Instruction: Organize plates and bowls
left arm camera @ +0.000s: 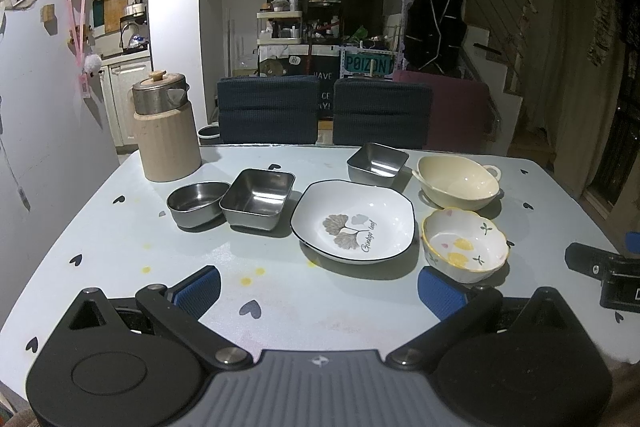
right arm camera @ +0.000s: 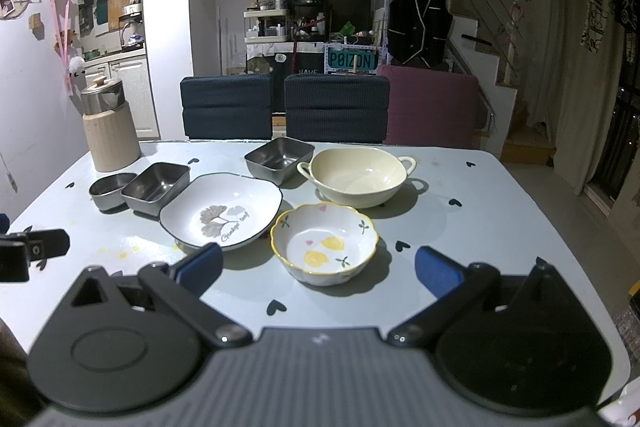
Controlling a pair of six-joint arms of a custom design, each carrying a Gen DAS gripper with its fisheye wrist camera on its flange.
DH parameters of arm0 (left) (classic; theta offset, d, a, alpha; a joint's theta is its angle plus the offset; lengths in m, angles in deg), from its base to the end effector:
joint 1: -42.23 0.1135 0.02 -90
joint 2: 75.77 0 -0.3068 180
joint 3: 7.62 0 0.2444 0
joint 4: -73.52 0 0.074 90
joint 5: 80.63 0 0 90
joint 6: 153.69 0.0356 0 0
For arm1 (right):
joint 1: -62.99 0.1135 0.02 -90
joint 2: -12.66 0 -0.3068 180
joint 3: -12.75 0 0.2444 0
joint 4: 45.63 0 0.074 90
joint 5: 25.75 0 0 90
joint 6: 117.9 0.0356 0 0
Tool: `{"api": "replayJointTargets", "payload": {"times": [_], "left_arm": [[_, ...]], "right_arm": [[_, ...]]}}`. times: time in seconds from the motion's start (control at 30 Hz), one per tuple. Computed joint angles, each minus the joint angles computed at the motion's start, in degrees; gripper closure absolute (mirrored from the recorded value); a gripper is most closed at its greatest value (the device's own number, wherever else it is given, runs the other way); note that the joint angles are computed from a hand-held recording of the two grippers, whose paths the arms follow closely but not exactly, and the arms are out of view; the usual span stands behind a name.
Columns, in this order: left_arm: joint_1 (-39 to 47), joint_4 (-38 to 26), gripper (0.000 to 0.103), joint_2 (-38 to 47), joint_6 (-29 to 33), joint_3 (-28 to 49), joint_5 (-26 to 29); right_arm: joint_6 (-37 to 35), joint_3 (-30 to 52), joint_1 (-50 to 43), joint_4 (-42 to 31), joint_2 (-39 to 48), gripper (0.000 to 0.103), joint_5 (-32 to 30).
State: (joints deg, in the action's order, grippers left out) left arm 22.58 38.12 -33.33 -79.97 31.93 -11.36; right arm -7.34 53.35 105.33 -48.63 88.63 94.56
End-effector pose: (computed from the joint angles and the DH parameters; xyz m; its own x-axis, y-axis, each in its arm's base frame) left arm 0.1190 -0.0291 0.2417 -0.5750 -0.0731 -0.8149 -0.1128 0.9936 -0.0095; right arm 0.1799 0.1396 0.2047 -0.5311 -0.0738 -0.8441 -0.1095 0.9938 -0.0180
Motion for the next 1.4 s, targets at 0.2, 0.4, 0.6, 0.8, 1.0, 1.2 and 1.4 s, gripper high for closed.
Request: {"api": "replayJointTargets", "payload": {"times": [0.2, 0.4, 0.6, 0.8, 1.0, 1.2, 1.4], "left_arm": [[4.2, 1.9, 0.000, 1.8, 1.0, 0.3, 2.9], [6.0, 6.1, 0.000, 5.6, -1.9, 0.2, 3.8], [5.1, 11.1, 0.000, 9.0, -7.2, -0.5, 2.8], [6.3, 18.6, 0.000, 13.2, -14.2, -2.0, 1.5], [7.5, 27.0, 0.000, 20.3, -18.6, -2.7, 0.4], [9.1, 34.8, 0.000, 30.8, -21.2, -2.0, 0.9], [14.2, 45.5, 0.008, 42.7, -24.5, -1.4, 8.6]], "right_arm": [[-1.5, 1.9, -2.5, -0.8, 0.7, 0.000, -2.3], [-7.1, 4.6, -4.8, 2.6, 3.2, 0.000, -5.5], [-14.7, 8.2, -8.4, 8.8, 8.2, 0.000, -13.2], [-17.9, 16.0, -14.0, 10.1, 16.4, 0.000, -24.0], [-18.1, 26.1, -18.1, 9.5, 26.7, 0.000, -31.0], [-18.3, 40.3, -20.5, 5.3, 38.8, 0.000, -35.0], [-15.3, 55.8, -22.9, -3.6, 50.4, 0.005, -40.2]]}}
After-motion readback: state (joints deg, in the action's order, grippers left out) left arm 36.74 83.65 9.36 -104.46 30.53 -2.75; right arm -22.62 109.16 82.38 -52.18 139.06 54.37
